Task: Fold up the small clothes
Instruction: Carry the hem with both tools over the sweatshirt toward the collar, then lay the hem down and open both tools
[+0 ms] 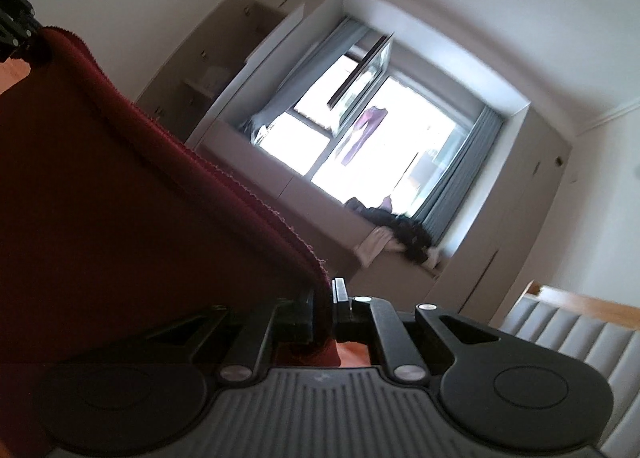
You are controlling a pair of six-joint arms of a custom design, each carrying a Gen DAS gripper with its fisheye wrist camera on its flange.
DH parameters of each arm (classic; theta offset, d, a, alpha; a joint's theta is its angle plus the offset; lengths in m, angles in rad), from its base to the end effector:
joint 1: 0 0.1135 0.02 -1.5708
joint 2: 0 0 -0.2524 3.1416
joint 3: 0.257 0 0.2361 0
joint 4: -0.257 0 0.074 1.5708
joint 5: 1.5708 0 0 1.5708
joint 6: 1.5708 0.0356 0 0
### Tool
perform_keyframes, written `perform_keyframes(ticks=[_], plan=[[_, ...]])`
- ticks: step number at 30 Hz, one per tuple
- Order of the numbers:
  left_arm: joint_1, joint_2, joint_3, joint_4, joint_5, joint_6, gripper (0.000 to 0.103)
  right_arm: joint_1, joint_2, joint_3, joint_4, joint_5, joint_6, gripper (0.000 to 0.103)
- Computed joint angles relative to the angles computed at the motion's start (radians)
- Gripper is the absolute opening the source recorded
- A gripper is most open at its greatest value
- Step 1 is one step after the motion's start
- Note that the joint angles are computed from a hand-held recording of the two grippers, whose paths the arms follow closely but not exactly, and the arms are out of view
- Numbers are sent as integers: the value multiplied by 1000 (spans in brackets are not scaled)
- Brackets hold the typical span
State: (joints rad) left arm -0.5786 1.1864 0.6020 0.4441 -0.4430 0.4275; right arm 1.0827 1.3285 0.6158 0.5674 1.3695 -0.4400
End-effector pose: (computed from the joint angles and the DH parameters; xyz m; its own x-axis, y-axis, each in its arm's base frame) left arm 0.2210 -0.1261 0.2567 -0.0490 0.4794 -0.8762 0.1748 0.8678 0.4651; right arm 0.1488 0.2060 0.2429 -0.1799 -0.5204 -0.8348 0.2226 0.8051 -0.5498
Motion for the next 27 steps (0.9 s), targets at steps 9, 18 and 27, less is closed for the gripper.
perform_keyframes(ticks=[9, 18, 27], plan=[[150, 502, 293, -3, 132, -58, 8, -270, 225, 105, -163, -312, 207, 7], [243, 675, 483, -193, 262, -169, 29, -365, 303, 177, -337, -459, 403, 23], [326, 684, 524, -288, 347, -323, 73, -438, 272, 196, -398, -500, 446, 73]])
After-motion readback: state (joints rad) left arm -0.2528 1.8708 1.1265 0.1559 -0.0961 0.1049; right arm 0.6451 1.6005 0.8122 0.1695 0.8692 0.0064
